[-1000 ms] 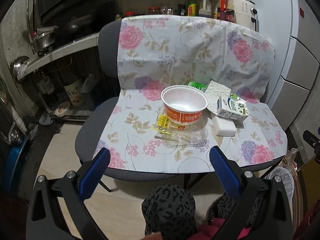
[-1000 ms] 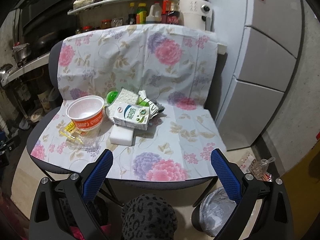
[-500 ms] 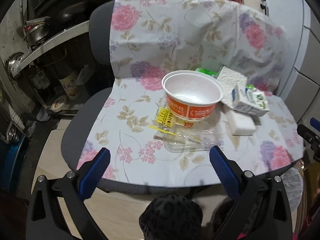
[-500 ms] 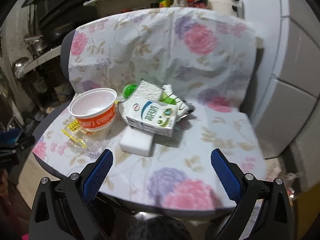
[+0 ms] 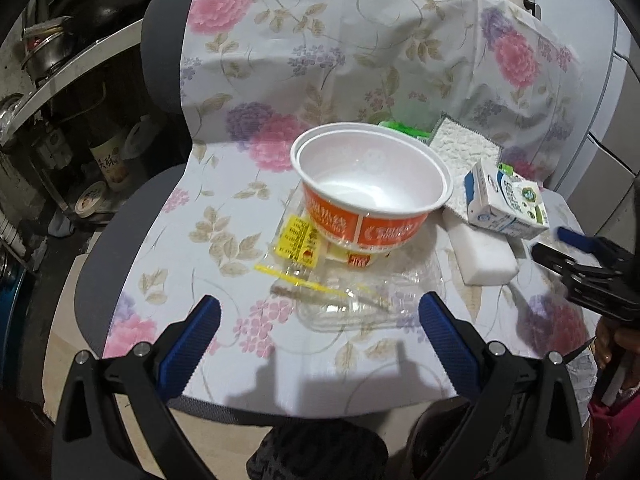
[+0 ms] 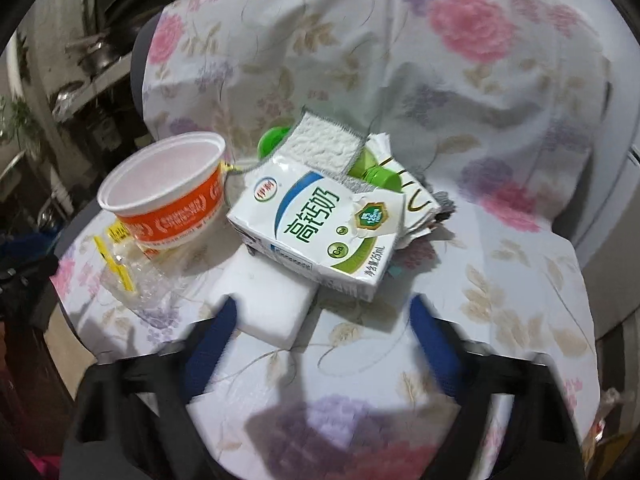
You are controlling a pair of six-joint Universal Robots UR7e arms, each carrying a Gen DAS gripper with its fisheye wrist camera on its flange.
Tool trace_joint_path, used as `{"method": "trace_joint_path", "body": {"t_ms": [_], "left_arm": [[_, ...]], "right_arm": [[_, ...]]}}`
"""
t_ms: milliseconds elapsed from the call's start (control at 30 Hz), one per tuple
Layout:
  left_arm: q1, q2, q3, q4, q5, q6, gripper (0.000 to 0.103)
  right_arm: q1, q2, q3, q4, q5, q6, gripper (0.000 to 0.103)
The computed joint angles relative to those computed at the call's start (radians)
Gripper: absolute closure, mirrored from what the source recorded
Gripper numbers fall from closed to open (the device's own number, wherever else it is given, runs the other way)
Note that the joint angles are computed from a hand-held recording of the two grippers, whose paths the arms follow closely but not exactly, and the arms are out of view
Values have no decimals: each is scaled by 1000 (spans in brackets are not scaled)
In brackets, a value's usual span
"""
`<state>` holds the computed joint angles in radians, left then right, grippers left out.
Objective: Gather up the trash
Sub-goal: 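Grasp the white milk carton with the right gripper while the left gripper approaches the noodle bowl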
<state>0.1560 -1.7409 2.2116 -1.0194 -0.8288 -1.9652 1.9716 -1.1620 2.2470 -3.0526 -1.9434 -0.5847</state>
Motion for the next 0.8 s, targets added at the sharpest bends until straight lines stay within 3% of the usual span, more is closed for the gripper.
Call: {"method": "trace_joint_path", "body": {"t_ms": [133,333,400,533,700,800], "left_arm": [[5,-14,7,-18,16,11,7],[-9,-36,16,-1,5,-11,7],[-18,-45,20,2,-1,-14,7],[-26,-57,26,9,-5,-15,7],[-10,-61,33,-30,19,20,7],[10,-57,38,-71,38,58,7]], "right_arm": [[-6,12,-22,62,18,24,53],[3,-41,-16,219,171,-12,54],[28,-42,-2,162,137,-29,51],[38,-45,20,19,120,-88,13],[-8,-5,-50,80,163,-121,13],[-34,43,-119,174,175,-104,13]]}}
